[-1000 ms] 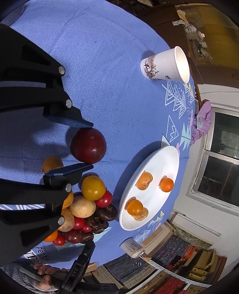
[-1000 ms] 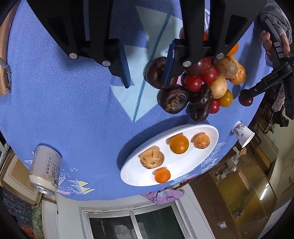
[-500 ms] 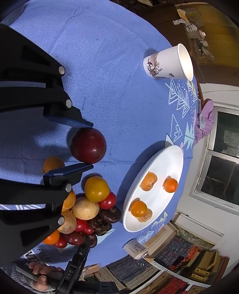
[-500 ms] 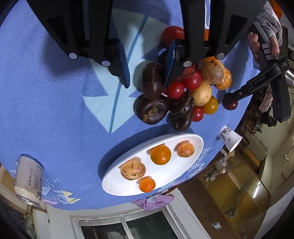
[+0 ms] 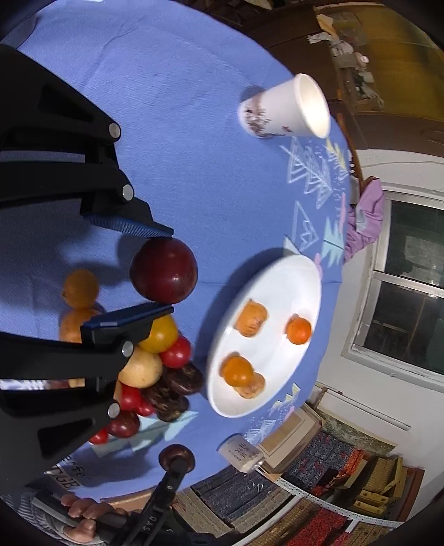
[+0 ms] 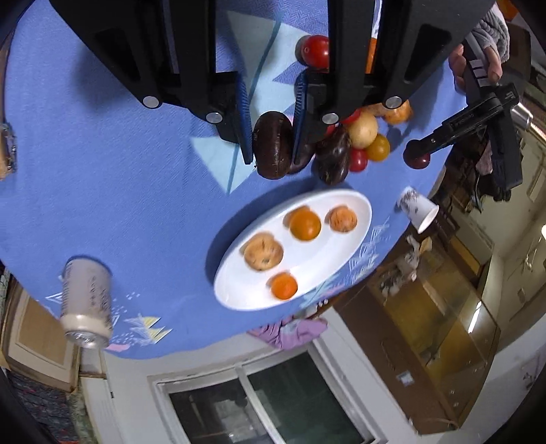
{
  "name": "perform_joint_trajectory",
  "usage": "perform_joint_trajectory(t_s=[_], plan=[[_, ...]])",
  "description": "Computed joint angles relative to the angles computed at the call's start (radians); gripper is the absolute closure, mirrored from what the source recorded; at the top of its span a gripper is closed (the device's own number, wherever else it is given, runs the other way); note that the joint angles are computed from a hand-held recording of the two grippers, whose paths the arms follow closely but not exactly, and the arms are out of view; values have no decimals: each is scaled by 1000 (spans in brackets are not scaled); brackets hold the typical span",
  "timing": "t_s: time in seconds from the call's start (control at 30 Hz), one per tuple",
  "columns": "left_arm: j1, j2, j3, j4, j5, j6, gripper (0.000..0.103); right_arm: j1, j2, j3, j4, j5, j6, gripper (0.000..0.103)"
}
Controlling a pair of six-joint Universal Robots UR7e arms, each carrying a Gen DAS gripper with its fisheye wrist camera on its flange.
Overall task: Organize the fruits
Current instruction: 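Carry both fruits over the white plate and open both tools to release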
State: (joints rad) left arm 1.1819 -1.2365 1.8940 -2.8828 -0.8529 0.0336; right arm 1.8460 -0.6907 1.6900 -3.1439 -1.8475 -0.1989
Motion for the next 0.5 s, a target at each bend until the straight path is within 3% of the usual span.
perform_joint_trajectory(t_s=[0.1, 0.2, 0.3, 0.5], plan=[[-20, 31, -63, 20, -5, 14, 65, -1, -3, -20, 9, 23, 25, 81], [-37, 89, -150, 46, 14, 44, 65, 22, 22, -80, 21, 1, 10, 81], [-34, 153, -250, 83, 1, 54, 65, 51, 77, -187, 85, -33, -6, 81], [2, 268, -418, 132, -19, 47, 65, 64, 218, -419, 228, -5, 14, 81]])
